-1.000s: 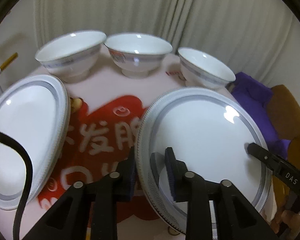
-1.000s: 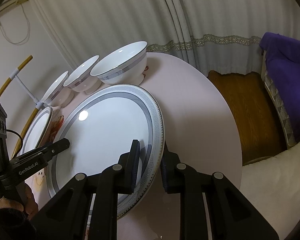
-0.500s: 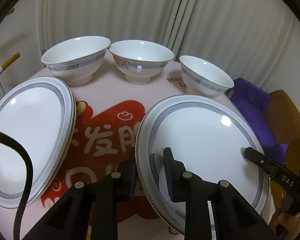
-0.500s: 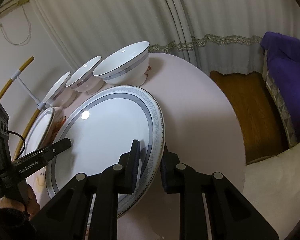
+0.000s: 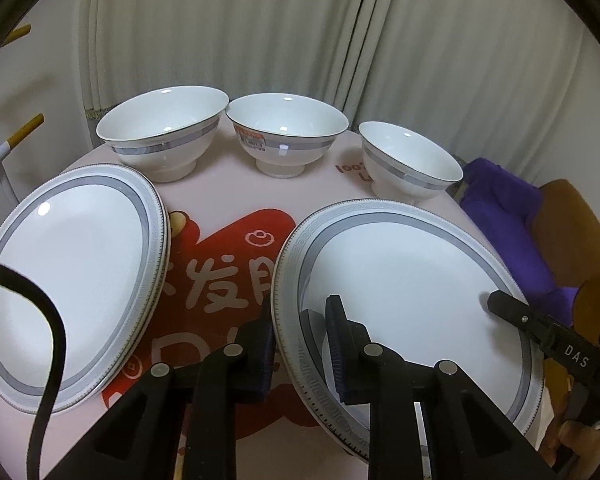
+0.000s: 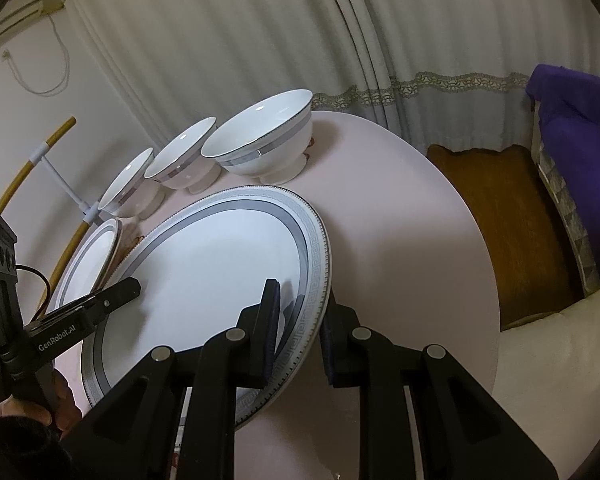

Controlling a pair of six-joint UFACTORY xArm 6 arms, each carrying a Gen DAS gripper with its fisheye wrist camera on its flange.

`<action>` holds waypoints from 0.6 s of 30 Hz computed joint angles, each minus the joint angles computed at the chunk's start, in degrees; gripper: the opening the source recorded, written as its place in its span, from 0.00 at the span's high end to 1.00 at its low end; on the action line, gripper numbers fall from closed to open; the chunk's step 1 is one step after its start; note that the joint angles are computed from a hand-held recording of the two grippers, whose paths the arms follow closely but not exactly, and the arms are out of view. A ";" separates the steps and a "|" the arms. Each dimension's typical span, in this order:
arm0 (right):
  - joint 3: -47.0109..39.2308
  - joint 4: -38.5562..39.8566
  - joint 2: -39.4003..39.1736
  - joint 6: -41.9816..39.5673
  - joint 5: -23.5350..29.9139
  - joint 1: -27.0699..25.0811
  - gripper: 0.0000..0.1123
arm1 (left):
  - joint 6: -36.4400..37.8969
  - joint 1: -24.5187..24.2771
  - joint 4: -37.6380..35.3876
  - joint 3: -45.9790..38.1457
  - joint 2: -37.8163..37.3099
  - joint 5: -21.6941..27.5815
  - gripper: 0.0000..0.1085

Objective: Organize plates and bowls
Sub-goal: 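Lift the grey-rimmed plate by its rim with both grippers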

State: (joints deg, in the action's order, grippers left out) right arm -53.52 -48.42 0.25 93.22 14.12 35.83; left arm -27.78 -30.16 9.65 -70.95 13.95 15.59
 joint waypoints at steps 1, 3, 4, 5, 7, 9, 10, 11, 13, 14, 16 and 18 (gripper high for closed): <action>0.02 -0.24 -0.07 0.14 -0.04 -0.02 0.84 | -0.09 0.01 0.16 0.17 -0.23 0.00 0.82; -0.02 -0.17 -0.14 0.00 0.10 0.07 0.84 | 0.03 0.04 0.20 0.46 -0.61 0.05 0.82; -0.01 -0.66 -0.21 0.42 0.03 0.08 0.84 | 0.21 0.05 -0.07 0.63 -0.78 -0.05 0.82; -0.02 -0.73 -0.26 0.50 -0.11 0.05 0.84 | 0.19 0.07 0.04 0.83 -1.03 -0.12 0.82; -0.13 -0.98 -0.34 0.63 0.04 0.18 0.84 | -0.36 0.11 0.67 1.31 -1.60 -0.30 0.82; -0.09 -1.16 -0.67 0.66 0.22 0.31 0.84 | -0.77 0.17 1.26 1.69 -2.25 -0.29 0.82; -0.17 -1.23 -0.78 0.71 0.43 0.47 0.84 | -0.98 0.19 1.48 1.98 -2.62 -0.34 0.82; -0.31 -1.20 -0.82 0.64 0.49 0.57 0.84 | -1.26 0.21 1.83 2.28 -3.03 -0.36 0.82; -0.14 -1.32 -1.25 0.50 0.55 0.58 0.84 | -1.61 0.30 2.15 2.73 -3.72 -0.40 0.82; -0.32 -1.38 -1.35 0.45 0.76 0.74 0.84 | -1.92 0.39 2.51 3.12 -4.21 -0.52 0.82; -0.53 -1.40 -1.61 0.34 1.09 1.08 0.84 | -2.26 0.52 2.83 3.49 -4.91 -0.37 0.82; -1.24 -0.95 -1.54 -0.28 1.70 1.59 0.84 | -2.60 0.81 3.30 4.32 -6.03 -0.46 0.82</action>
State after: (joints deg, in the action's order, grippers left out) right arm -54.76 -49.37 -1.29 92.94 15.82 37.41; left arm -30.37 -29.35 12.96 -66.63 7.92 15.13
